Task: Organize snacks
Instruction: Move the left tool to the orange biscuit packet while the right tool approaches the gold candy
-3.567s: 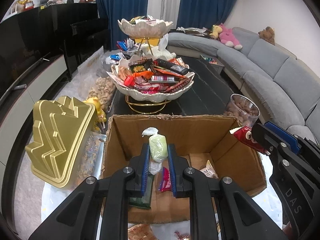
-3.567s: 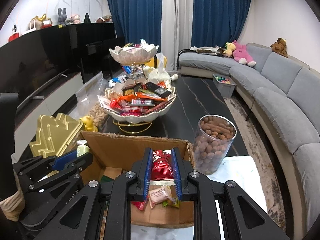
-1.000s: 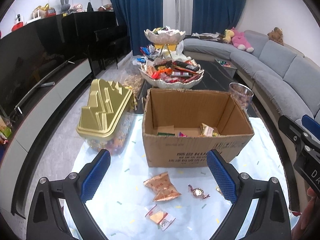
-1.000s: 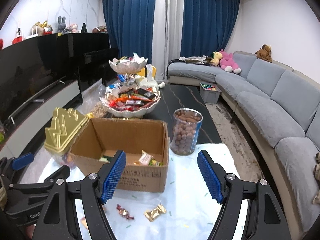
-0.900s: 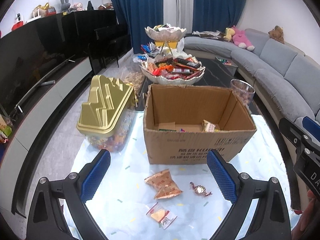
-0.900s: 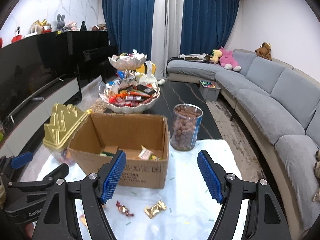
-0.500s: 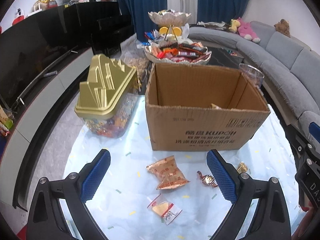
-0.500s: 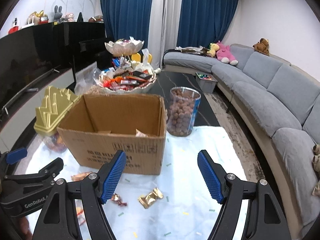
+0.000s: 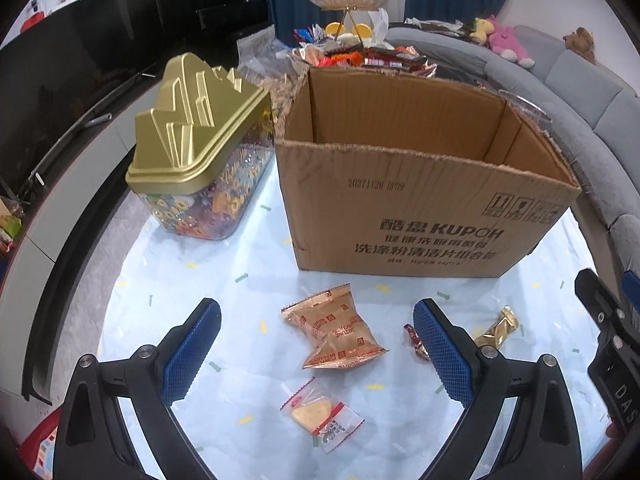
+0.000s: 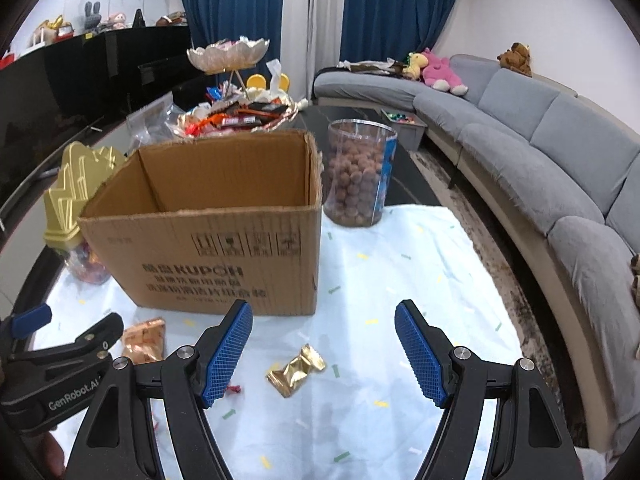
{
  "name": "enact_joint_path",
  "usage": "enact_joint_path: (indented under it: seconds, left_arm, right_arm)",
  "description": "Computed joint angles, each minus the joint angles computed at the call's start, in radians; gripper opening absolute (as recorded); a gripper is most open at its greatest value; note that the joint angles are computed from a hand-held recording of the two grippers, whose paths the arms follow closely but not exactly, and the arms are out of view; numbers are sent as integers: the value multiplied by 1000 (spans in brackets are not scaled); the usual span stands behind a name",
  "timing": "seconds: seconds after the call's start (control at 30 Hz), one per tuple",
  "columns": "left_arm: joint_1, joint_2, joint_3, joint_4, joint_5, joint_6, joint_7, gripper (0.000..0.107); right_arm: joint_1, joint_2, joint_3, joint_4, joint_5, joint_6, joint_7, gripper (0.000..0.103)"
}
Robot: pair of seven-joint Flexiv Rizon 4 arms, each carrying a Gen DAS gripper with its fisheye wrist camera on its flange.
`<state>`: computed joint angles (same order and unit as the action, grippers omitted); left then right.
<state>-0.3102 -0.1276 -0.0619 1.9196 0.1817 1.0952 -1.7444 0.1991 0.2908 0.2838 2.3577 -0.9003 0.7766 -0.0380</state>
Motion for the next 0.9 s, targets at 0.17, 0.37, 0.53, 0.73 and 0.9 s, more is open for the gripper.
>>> enact_joint_path:
  seconds: [0.17, 0.37, 0.53, 0.73, 0.9]
  left_arm:
    - [-4, -21, 2, -4, 10, -5, -15, 98]
    - [-16, -54, 16, -15, 43, 8, -72, 98]
    - [-23, -80, 27, -24, 50, 16, -117, 98]
    - [-28, -113, 33, -38, 39, -6, -136, 98]
    - [-33, -136, 36, -49, 30, -15, -149, 98]
  right_arm:
    - [5, -25, -4, 10, 3, 17, 7, 75]
    - [9, -60, -16, 18, 1, 35, 23, 75]
    - [12, -90, -29, 24, 0, 53, 41, 75]
    - [21, -133, -43, 27, 19, 70, 59, 75]
    - [25, -155, -56, 26, 48, 85, 68, 75]
